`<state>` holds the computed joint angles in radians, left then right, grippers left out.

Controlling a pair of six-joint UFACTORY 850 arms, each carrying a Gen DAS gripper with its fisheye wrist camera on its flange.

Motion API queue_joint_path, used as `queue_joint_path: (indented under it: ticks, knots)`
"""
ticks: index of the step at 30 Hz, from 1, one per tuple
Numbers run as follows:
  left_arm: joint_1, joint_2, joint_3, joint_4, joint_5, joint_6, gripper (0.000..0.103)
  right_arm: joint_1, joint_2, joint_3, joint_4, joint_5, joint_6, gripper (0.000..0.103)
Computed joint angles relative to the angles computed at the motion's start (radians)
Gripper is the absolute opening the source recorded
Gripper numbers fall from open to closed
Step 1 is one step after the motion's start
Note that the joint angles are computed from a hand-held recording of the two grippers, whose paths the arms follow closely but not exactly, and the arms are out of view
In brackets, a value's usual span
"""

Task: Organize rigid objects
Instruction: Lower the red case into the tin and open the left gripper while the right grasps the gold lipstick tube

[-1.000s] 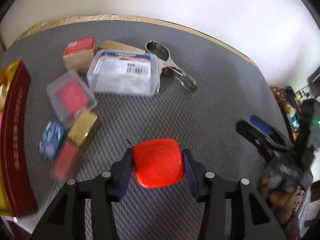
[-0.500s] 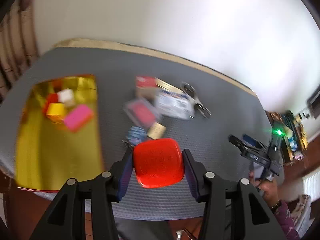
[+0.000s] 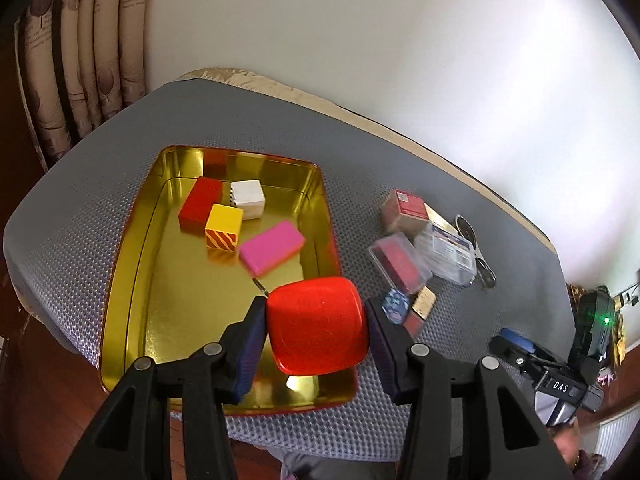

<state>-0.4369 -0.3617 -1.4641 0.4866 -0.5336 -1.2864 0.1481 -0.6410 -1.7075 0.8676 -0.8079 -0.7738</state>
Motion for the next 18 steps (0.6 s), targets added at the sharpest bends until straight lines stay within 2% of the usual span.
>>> queue_joint_path:
  ticks: [1,2,3,4,9,13,15,18]
  knots:
    - [0.003,-0.002,0.002,-0.003,0.004,0.004,0.049,0.018,-0.024,-0.037,-0.011,-0.03,0.039,0.081]
    - [0.007,-0.005,0.003,-0.001,0.005,0.002,0.049,0.032,-0.041,-0.068,-0.04,-0.046,0.086,0.072]
    - [0.01,-0.006,0.006,-0.004,0.009,0.003,0.049,0.056,-0.075,-0.124,-0.104,-0.062,0.175,0.058]
    - [0.014,-0.006,0.009,-0.018,0.021,0.018,0.049,0.068,-0.1,-0.164,-0.146,-0.078,0.231,0.055]
    - [0.023,0.008,0.038,-0.026,0.062,0.03,0.049,0.118,-0.199,-0.333,-0.29,-0.139,0.416,0.054]
    - [0.027,0.022,0.054,-0.007,0.078,0.016,0.049,0.149,-0.249,-0.419,-0.406,-0.184,0.541,0.053]
    - [0.028,0.028,0.062,0.002,0.082,0.007,0.049,0.167,-0.252,-0.428,-0.461,-0.171,0.586,0.052]
    - [0.026,0.032,0.067,0.026,0.077,-0.013,0.049,0.19,-0.277,-0.474,-0.543,-0.196,0.65,0.052]
